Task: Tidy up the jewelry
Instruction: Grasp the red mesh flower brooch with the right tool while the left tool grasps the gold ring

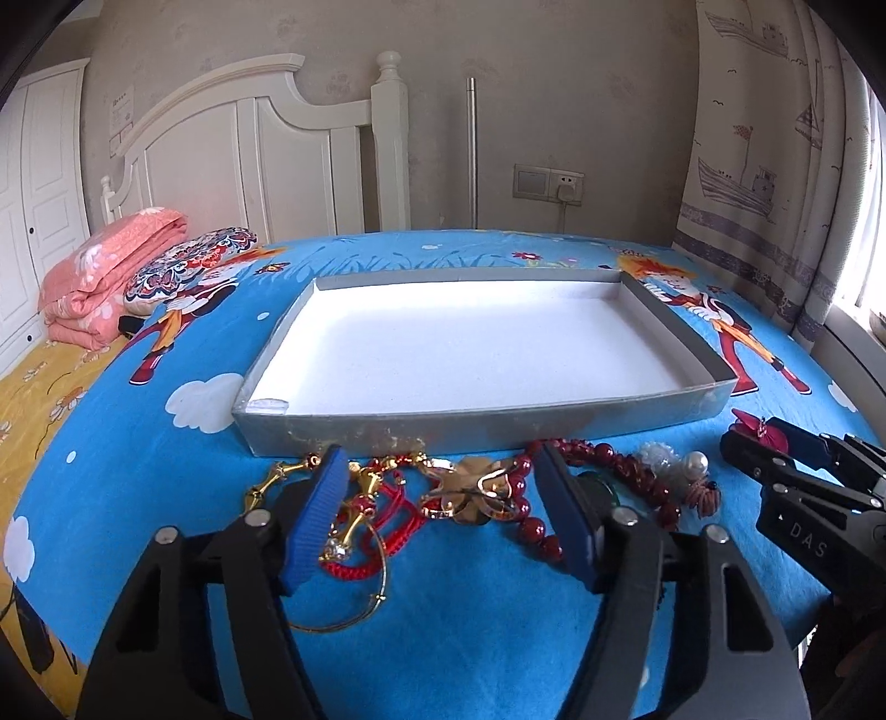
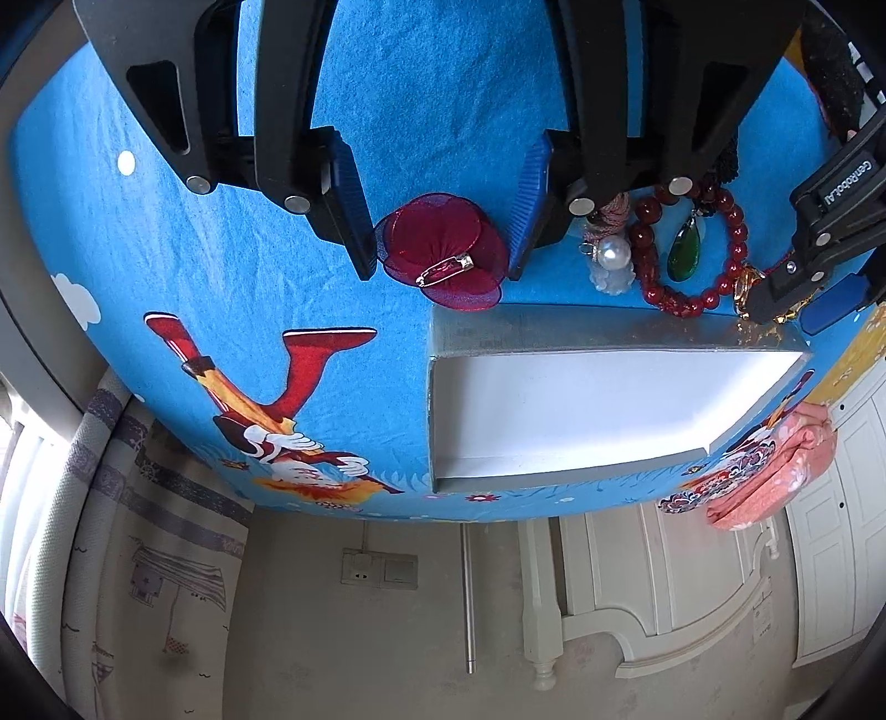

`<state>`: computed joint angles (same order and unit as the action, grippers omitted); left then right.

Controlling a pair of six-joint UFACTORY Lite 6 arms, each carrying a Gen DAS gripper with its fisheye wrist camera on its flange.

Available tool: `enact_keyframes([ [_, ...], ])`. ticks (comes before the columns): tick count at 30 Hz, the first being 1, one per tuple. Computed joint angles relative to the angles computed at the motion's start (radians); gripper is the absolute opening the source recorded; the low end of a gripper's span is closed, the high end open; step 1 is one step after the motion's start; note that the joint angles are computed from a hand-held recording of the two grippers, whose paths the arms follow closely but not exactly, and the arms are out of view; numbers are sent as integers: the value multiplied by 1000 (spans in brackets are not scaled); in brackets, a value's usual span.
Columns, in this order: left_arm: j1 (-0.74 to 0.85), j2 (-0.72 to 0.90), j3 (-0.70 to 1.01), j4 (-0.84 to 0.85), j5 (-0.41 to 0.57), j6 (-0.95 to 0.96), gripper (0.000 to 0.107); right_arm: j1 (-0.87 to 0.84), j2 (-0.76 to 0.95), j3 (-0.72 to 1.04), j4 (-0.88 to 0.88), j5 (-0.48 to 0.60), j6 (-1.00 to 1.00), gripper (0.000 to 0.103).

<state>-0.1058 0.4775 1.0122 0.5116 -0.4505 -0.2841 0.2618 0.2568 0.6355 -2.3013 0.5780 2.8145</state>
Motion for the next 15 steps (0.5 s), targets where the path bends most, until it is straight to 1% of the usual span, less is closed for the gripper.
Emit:
enact_keyframes([
  [1,-4,12,9,13,5,-7,43,0,-5,-8,-6,3,8,46],
  [2,-2,20,17,48,6,-37,37,2,-11,-17,-7,11,12,46],
  [8,11,-2,-39,40,-50,-12,37,32,-63,-74,9,57,19,46],
  [11,25,-41,-94,40,-85,3,37,62,-89,-100,27,83,20,46],
  [15,51,-92,-142,71,-109,-30,37,106,-98,-109,43,101,13,46],
])
